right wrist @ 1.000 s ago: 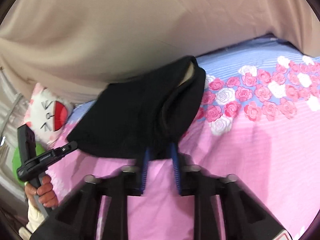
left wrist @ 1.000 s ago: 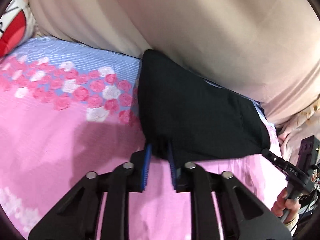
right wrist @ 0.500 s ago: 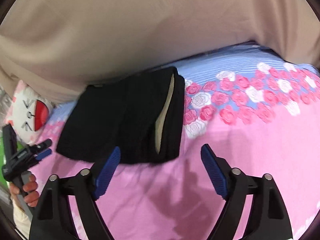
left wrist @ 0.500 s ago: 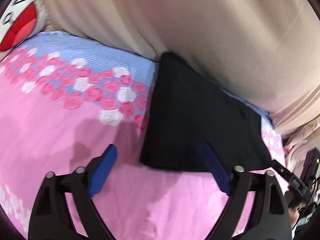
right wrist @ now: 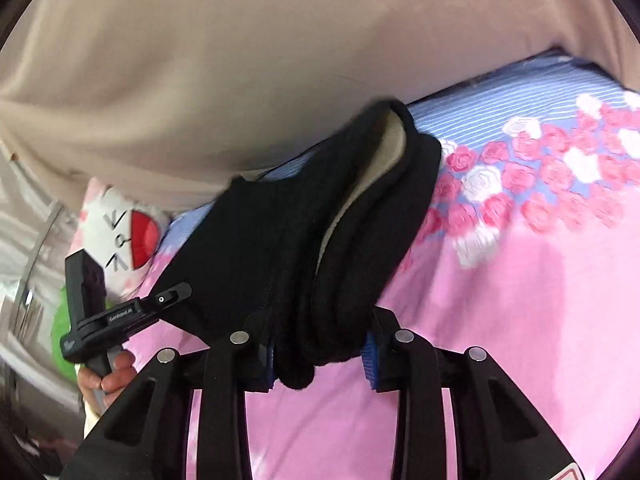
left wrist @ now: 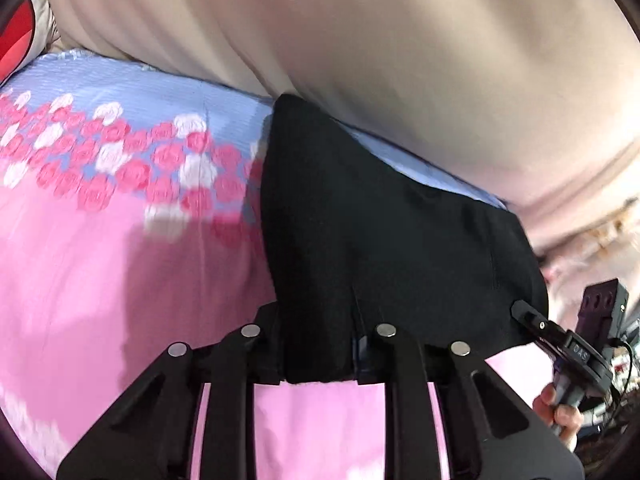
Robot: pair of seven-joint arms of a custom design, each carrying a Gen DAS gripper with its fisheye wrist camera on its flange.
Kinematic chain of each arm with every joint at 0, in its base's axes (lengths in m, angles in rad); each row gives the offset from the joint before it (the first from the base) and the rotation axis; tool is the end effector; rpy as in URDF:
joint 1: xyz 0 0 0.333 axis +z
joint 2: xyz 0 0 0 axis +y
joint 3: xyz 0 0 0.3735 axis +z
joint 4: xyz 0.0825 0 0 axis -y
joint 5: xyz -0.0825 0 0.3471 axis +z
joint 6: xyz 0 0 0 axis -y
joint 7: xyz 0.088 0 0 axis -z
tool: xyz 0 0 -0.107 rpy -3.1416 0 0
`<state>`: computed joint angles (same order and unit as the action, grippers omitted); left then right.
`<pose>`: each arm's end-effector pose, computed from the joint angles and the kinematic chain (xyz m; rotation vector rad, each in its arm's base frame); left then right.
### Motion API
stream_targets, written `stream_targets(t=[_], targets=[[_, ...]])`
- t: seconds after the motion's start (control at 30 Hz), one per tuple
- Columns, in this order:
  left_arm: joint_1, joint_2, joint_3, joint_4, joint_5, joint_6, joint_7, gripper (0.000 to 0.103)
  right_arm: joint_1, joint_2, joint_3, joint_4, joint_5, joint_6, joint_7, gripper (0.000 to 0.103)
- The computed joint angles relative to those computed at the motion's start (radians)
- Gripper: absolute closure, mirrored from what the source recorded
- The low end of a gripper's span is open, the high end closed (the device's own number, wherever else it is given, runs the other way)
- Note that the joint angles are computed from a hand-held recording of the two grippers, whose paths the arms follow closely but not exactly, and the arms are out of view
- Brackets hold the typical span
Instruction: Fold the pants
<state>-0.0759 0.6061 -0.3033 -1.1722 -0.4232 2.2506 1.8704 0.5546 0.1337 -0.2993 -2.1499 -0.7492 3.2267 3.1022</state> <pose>0.7286 -0.2177 0.5644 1.5943 -2.3926 1.0897 0.5309 0.2157 0.5170 -1.1590 1.9050 -0.2706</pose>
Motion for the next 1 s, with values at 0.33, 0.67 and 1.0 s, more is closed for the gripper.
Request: stream_targets(t=[0.33,0.67,1.0], targets=[[-0.044,-0.321,0.071,-0.569,0.064,0.464,0.048,0.063,0.141,-0.166,0.046,-0.083,-0.476,-0.501,0.541,0.059],[-0.144,-0.267,0.155,-0.600,0.425,0.601,-0.195,0.051,0.043,-0.003,0.201,0.106,-0.326,-0.672,0.181,0.103],[-0.114,-0.328,0.151,-0.715,0.503,0.728,-0.274,0.039,-0.046,-0.127,0.341,-0.005,-0.337,-0.681,0.342,0.079]])
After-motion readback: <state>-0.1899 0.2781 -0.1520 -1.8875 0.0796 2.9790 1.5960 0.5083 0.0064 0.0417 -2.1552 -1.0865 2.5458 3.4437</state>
